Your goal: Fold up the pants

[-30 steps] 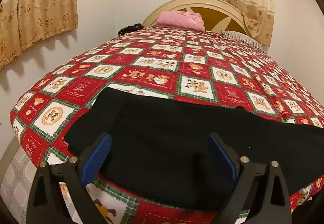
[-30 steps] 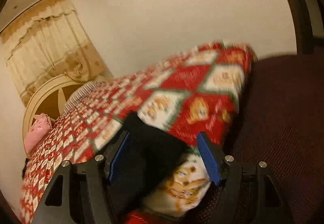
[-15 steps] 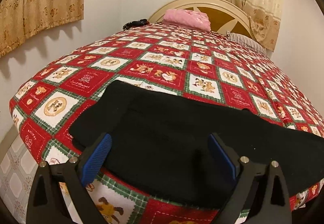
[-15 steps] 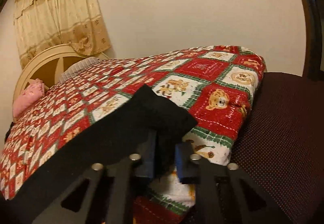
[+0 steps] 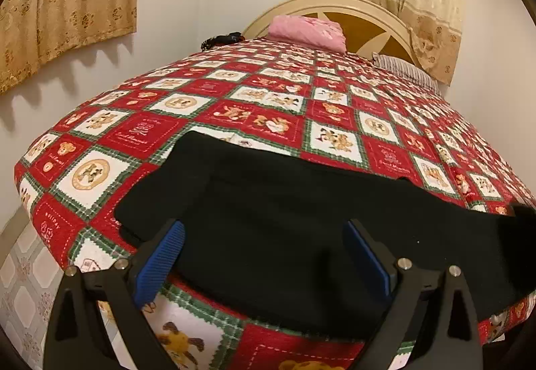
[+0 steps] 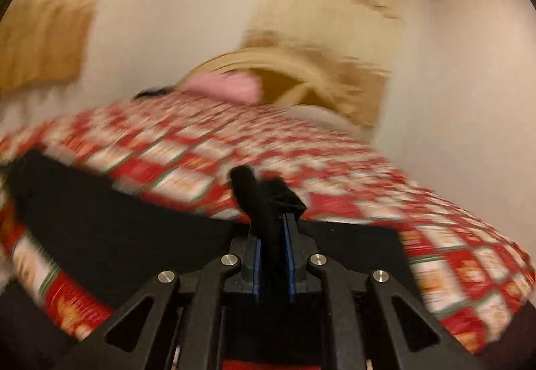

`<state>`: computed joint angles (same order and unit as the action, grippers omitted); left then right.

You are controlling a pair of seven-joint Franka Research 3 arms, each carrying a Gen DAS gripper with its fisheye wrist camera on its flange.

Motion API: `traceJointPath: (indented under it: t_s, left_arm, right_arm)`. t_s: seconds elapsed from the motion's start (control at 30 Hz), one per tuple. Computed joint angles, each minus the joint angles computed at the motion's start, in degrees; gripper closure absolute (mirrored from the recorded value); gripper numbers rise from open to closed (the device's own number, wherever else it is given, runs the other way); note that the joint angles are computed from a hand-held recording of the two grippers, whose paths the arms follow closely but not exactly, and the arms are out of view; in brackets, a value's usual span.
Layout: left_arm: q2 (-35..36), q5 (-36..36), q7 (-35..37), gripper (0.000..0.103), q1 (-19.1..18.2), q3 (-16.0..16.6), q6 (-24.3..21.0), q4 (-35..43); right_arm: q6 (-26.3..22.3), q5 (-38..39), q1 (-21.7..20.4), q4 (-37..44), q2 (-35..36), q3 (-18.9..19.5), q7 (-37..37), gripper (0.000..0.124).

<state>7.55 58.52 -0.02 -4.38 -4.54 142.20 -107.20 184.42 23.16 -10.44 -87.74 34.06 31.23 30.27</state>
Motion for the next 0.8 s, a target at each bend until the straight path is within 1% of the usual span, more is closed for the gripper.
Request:
traceJointPath:
  t_s: [0.07,0.13,0.23,0.37,0.43,0.47,0.5,0.53,0.57,0.6,0.63,0.67,0.7,0.73,0.8]
  left_arm:
    - [-0.3,0.2,-0.6,0.005,0.0,0.1,-0.1,-0.4]
    - [-0.5,0.2,-0.9,0.005,0.2,0.1,-0.1,-0.7]
    - [-0.3,-0.6,-1.0,0.005,0.5,0.1,0.4,-0.9]
    - [0.1,-1.4,-0.1,0.005,0.6,0.1,0.9,-0.7]
    - [0.1,-0.6,0.3,0.005,0.2,0.0,0.3,-0.4]
    - [0.2,-0.4,0.5,0.005,0.1,0.0,0.1,-0.3]
    - [0.3,-0.4,0.7,0.005,0.0,0.0,0.0,-0.1]
    - [0.4,-0.7,1.0,0.005,0.0,-0.1,0.1,0.0]
    - [0.5,-1.1,1.5,0.005,0.0,-0.1,0.2,0.2]
    - [0.6,-1.4,1.9,0.005,-0.1,-0.1,0.2,0.3]
    - [0.7,-1.4,2.2,0.005,-0.1,-0.1,0.1,0.5]
    - [0.7,-1.3,2.4,0.005,-0.3,-0.1,-0.1,0.6]
    - [0.9,-1.2,2.6,0.005,-0.4,-0.1,-0.3,0.9]
    - [1.0,-1.4,2.7,0.005,-0.4,-0.1,-0.3,1.0]
    - [1.3,-2.2,3.1,0.005,-0.4,-0.1,0.2,1.4]
  right_arm:
    - [0.8,-2.4,-0.7,-2.7,0.5,1.8,-3.1,0.113]
    - [-0.2,-3.7,-1.5,-3.8,0.7,2.5,-4.3,0.113]
    - [0.0,-4.8,-0.9,-4.2,0.9,1.4,-5.8,0.113]
    - [-0.1,-7.3,-4.6,-6.5,0.4,5.1,-10.8,0.113]
    - [-0.6,-8.6,-8.5,-8.4,0.3,9.2,-14.5,0.113]
    - [-1.6,-8.5,-10.3,-9.2,0.2,11.0,-15.7,0.113]
    - [-5.6,-7.1,-11.7,-9.2,-0.5,12.2,-16.9,0.113]
    - [-9.0,-6.7,-11.5,-8.8,-1.5,11.3,-15.5,0.113]
    - [-14.4,-4.7,-12.5,-7.8,-2.5,11.5,-14.4,0.113]
    - [-19.8,-2.2,-14.1,-6.2,-2.6,12.8,-13.8,0.113]
    - [-24.9,0.5,-15.1,-3.8,-2.2,13.3,-12.3,0.113]
    - [-28.9,3.2,-15.0,-0.2,-1.4,12.7,-8.5,0.113]
    - [-29.8,4.7,-14.4,1.3,-1.1,11.7,-6.5,0.113]
    - [-30.8,5.6,-13.0,4.0,-0.3,10.1,-3.6,0.113]
    - [-31.6,6.4,-10.1,7.9,1.2,7.2,-0.4,0.112]
